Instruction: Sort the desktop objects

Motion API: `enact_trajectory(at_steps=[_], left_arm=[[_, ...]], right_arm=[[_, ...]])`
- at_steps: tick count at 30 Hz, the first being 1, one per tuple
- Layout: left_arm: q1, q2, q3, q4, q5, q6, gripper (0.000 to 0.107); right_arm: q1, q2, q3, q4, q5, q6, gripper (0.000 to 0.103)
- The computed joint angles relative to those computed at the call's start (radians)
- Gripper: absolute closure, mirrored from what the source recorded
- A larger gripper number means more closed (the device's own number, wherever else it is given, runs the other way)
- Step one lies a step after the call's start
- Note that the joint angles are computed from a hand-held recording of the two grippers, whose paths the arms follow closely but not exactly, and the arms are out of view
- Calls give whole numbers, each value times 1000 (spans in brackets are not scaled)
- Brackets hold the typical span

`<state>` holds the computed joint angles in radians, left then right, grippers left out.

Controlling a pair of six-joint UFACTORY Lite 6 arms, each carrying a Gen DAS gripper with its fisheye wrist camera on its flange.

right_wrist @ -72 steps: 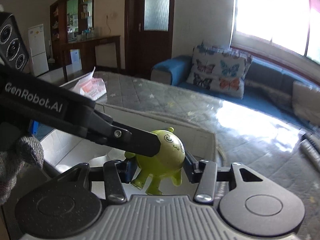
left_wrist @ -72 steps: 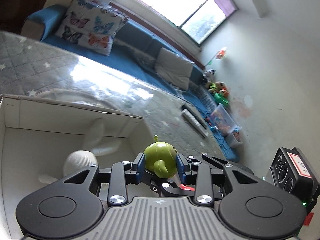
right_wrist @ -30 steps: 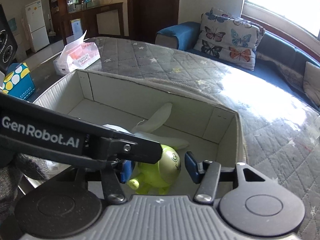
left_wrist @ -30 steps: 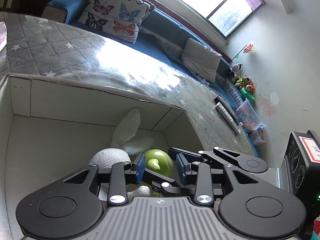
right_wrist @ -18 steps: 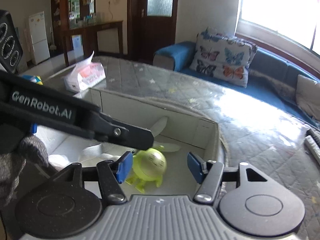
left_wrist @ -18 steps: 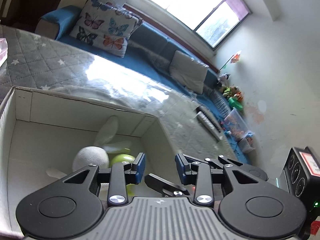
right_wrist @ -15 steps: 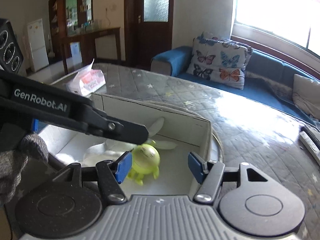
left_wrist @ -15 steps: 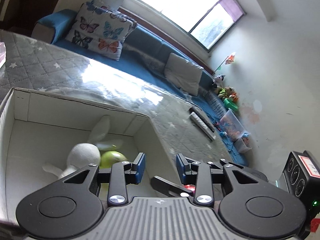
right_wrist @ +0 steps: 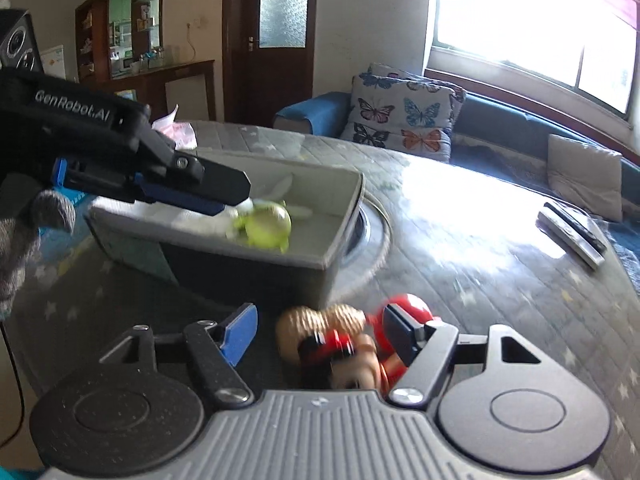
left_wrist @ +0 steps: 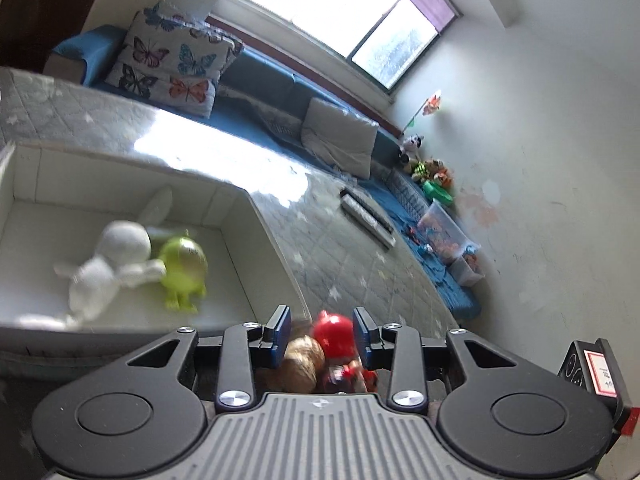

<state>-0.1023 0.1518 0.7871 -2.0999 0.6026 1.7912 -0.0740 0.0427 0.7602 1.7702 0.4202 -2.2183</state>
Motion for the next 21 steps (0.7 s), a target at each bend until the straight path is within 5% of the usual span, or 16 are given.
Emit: enact_trajectory(at_steps=[7,21], left_arm=[[-85,78,-15,-50,5,31,70],[-158,179,30,-106,-1,50,70]], right_arm=[[-75,-1,-80,26,34,-53,27],[-169,218,63,-11,126,4,18]])
